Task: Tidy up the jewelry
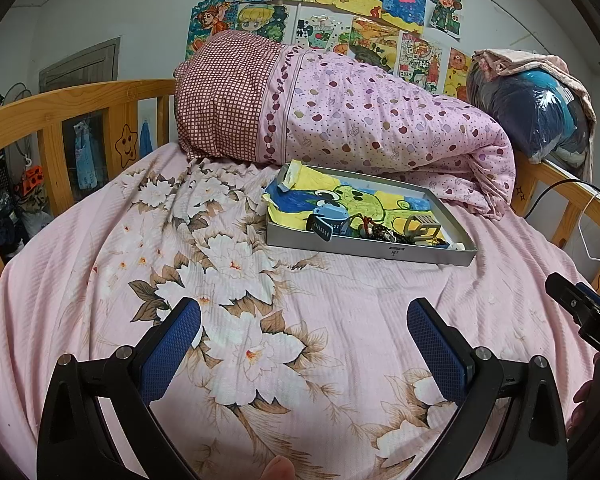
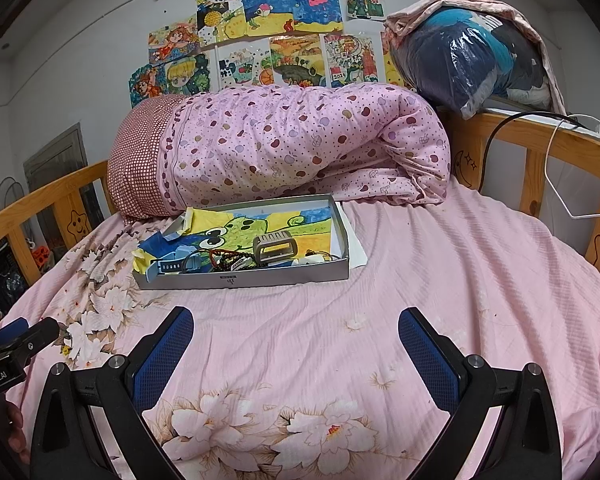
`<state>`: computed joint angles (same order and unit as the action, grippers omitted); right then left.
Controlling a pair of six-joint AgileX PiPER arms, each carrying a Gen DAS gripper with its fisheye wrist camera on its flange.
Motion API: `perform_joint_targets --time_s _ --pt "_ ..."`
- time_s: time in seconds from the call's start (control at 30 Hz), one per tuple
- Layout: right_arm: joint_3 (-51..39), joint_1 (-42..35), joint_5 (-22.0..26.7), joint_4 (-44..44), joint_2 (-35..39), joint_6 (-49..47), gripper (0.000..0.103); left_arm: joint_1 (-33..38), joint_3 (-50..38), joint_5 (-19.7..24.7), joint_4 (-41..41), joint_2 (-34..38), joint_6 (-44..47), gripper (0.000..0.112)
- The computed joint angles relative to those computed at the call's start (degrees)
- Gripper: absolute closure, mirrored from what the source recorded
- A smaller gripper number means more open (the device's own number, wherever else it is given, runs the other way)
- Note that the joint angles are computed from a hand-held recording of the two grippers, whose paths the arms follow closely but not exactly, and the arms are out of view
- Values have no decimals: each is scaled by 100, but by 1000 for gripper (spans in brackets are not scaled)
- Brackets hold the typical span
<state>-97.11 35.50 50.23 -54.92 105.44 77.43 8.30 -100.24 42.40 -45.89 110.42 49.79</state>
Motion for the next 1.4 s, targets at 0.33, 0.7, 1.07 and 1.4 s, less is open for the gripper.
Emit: perform_joint_targets --time_s 0.33,0.7,1.07,1.4 --pt "-3 -11 -8 25 -4 -22 0 0 -5 3 4 1 -14 11" --pt "-8 -17 -7 38 -4 -35 0 -1 -2 3 10 -4 -26 11" --pt "-9 -26 -16 64 -12 -54 0 10 -20 47 -10 9 -10 11" --pt "46 -30 -40 72 -36 -38 0 -41 209 -20 84 -162 128 11"
